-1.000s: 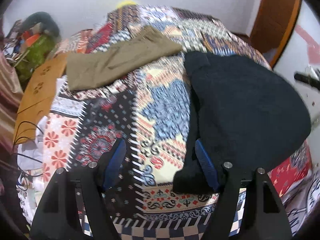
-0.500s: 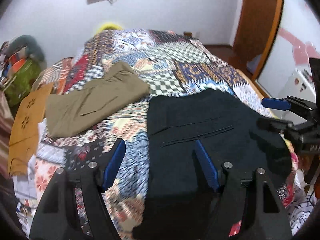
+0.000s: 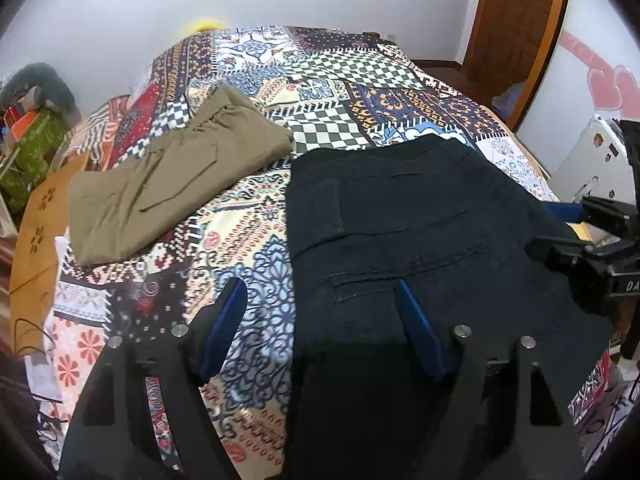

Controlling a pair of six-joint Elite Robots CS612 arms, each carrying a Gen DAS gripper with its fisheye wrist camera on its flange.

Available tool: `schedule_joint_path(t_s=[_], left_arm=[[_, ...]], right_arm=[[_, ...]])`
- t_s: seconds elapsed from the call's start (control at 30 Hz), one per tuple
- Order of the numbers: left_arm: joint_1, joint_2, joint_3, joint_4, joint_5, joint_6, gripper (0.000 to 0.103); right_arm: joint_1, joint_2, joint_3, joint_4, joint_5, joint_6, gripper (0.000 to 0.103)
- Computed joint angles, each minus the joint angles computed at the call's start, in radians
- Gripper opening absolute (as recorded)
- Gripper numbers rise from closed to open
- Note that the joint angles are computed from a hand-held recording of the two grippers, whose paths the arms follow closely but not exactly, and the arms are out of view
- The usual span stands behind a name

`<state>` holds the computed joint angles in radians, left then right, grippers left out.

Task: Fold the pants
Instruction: 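Press the folded black trousers flat with both open tools, then grasp the folded black trousers with the left gripper while the right gripper grasps them too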

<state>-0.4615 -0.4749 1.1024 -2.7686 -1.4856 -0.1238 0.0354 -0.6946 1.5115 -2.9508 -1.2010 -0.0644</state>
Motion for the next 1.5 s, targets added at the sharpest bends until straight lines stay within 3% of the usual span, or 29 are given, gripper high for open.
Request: schedule_joint_path(t_s=[0.13, 0.37, 0.53, 0.67, 1.0, 1.23, 1.43, 1.5], left_arm=[[0.008, -0.022, 0.038, -0.042, -0.006, -0.021, 0.077], [0.031, -0.035, 0.062, -0.053, -0.108, -0.091, 0.079], [0.043, -0.026, 0.053, -0.037, -0.168, -0.132, 0.084], [0.054, -0.004, 0.011, 0.023, -0.233, -0.149, 0.085], [0.073, 0.073, -0.16, 0.235, -0.378, -0.119, 0.091], [0.072, 0.139, -0.314, 0.4, -0.435, -0.026, 0.098], [0.069, 0.193, -0.422, 0.481, -0.479, 0.02, 0.099], [0.066, 0.2, -0.432, 0.468, -0.473, 0.024, 0.098]], right_arm=[[0.005, -0.02, 0.014, -0.006, -0.043, -0.015, 0.068], [-0.014, -0.051, 0.055, -0.011, 0.002, 0.056, 0.07], [-0.014, -0.045, 0.057, 0.026, 0.024, 0.076, 0.071], [-0.024, -0.022, 0.039, 0.042, 0.077, 0.118, 0.081], [-0.022, 0.018, -0.032, 0.127, 0.131, 0.07, 0.086], [-0.024, 0.041, -0.072, 0.179, 0.183, 0.044, 0.092], [-0.029, 0.061, -0.109, 0.218, 0.223, 0.017, 0.097], [-0.031, 0.065, -0.118, 0.227, 0.233, 0.009, 0.097]])
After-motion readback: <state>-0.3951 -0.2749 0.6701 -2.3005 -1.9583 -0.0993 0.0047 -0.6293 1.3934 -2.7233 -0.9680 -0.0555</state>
